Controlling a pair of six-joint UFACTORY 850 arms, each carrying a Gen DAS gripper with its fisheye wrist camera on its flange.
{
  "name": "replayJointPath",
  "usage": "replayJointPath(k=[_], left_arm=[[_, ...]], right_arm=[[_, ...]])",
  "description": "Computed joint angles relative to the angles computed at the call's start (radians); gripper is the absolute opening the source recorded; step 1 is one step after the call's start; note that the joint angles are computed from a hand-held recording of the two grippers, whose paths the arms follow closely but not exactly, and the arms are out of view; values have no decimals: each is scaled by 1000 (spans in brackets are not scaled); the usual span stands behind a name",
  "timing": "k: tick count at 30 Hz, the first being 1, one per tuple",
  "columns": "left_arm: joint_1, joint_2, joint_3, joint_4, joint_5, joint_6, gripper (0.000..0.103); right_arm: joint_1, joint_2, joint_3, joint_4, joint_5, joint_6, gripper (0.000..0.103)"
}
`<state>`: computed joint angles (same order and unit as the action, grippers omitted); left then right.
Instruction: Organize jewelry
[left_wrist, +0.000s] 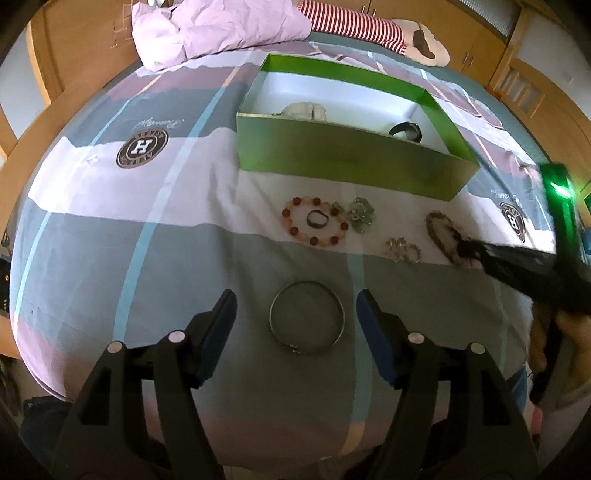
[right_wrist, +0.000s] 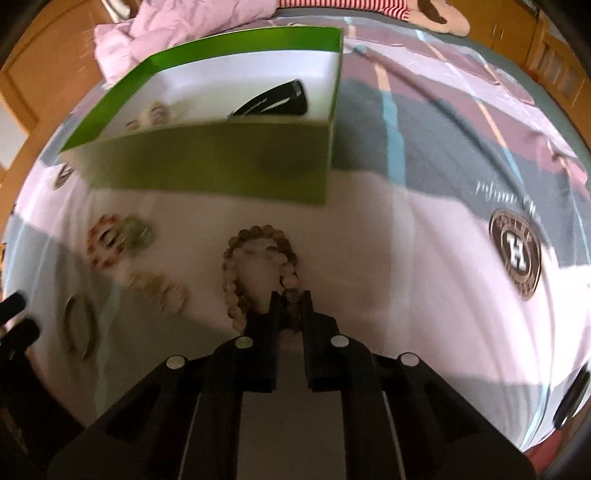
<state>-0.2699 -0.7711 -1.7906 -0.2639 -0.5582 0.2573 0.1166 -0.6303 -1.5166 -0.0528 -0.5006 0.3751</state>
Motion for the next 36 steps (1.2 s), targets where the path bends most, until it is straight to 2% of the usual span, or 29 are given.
replayJointPath(k=[4, 6, 9, 12, 18, 20, 21, 22, 30, 34, 36], left_arm=[[-3, -8, 0, -3, -12, 1, 68], [-7, -12, 2, 4, -14, 1, 68], [-12, -10, 13, 12, -12, 1, 68], [-19, -3, 25, 23, -2, 2, 68], [-23, 5, 37, 22, 5, 7, 71], [-22, 7, 39, 24, 6, 3, 71], [-21, 7, 41, 27, 6, -1, 72], [-19, 7, 40, 27, 5, 1, 72], [-9, 8, 52, 42, 6, -23, 73], [-10, 10, 57, 41, 6, -19, 73], [-11, 12, 60, 47, 6, -23, 73]], right_arm=[[0, 89, 115, 236, 57, -224, 11], [0, 111, 142, 241, 68, -230, 11], [-6, 151, 185, 335, 88, -301, 11], [5, 171, 190, 301, 97, -276, 11], [29, 177, 189, 344, 112, -332, 11], [32, 175, 188, 334, 115, -310, 21], [33, 172, 187, 307, 117, -276, 31], [32, 177, 193, 281, 118, -250, 34], [18, 167, 199, 26, 86, 16, 34], [18, 123, 160, 29, 73, 1, 34], [23, 91, 121, 46, 39, -21, 34]])
